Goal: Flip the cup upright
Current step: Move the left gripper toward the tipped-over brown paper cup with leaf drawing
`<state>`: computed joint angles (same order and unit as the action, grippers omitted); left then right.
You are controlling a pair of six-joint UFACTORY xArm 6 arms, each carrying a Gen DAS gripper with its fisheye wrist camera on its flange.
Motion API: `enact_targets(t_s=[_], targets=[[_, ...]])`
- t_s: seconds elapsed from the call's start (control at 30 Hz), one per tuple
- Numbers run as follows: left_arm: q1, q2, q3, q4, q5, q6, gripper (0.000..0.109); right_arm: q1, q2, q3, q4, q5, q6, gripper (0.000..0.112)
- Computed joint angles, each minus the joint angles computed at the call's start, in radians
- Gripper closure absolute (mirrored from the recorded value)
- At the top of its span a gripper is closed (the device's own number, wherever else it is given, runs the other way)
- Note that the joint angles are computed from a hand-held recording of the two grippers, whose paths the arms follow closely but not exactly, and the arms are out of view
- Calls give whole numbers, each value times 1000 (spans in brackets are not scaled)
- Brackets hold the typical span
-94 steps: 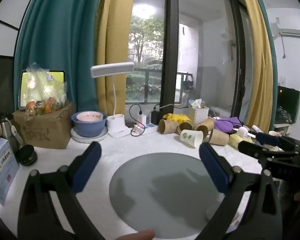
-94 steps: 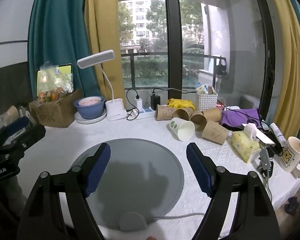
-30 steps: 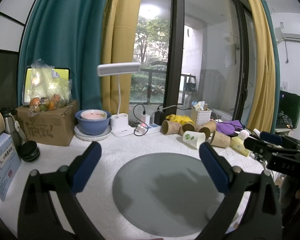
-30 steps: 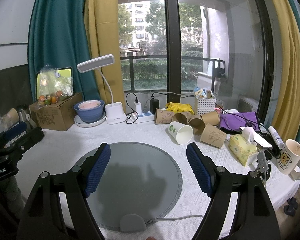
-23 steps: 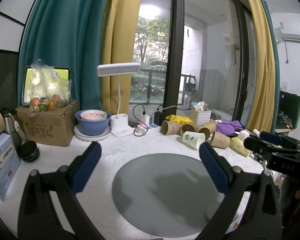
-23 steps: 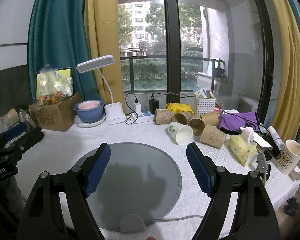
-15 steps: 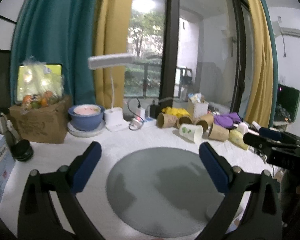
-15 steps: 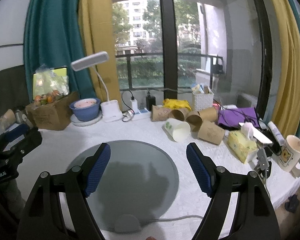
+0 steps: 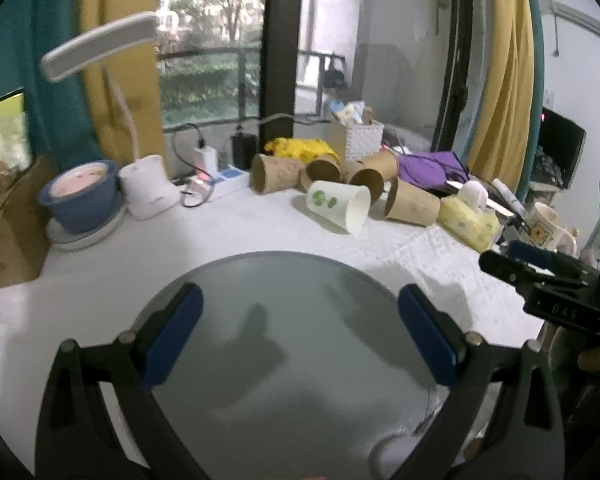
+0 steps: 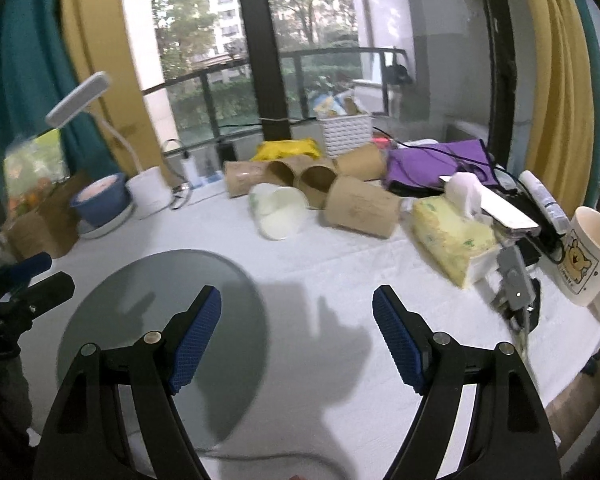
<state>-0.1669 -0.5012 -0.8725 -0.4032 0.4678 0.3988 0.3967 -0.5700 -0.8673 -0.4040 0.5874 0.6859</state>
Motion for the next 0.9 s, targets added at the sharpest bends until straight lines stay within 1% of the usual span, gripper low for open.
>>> enact_targets(t_s=[0.17, 0.33, 0.43, 0.57, 0.7, 0.83, 0.9], targets=[[-51, 156, -154, 33, 64, -69, 9, -105, 47, -25, 88, -54, -136, 31], [-113, 307, -312, 68, 137, -152, 9, -199, 111, -63, 280, -107, -389, 31], [-151, 403, -412, 93, 179, -208, 9, -240, 143, -84, 360, -109, -511, 32], [-197, 538, -562, 114, 241, -285, 10, -285, 173, -103, 424, -97, -623, 33], [-224, 642, -683, 132, 266, -351, 10, -328, 192, -123, 434, -90, -690, 33], [-242, 754, -814, 113, 324, -412, 10, -371, 212, -134, 437, -105, -732, 33], [-250, 801, -869, 110, 338, -428, 10, -390, 219, -139, 459, -108, -760, 33]])
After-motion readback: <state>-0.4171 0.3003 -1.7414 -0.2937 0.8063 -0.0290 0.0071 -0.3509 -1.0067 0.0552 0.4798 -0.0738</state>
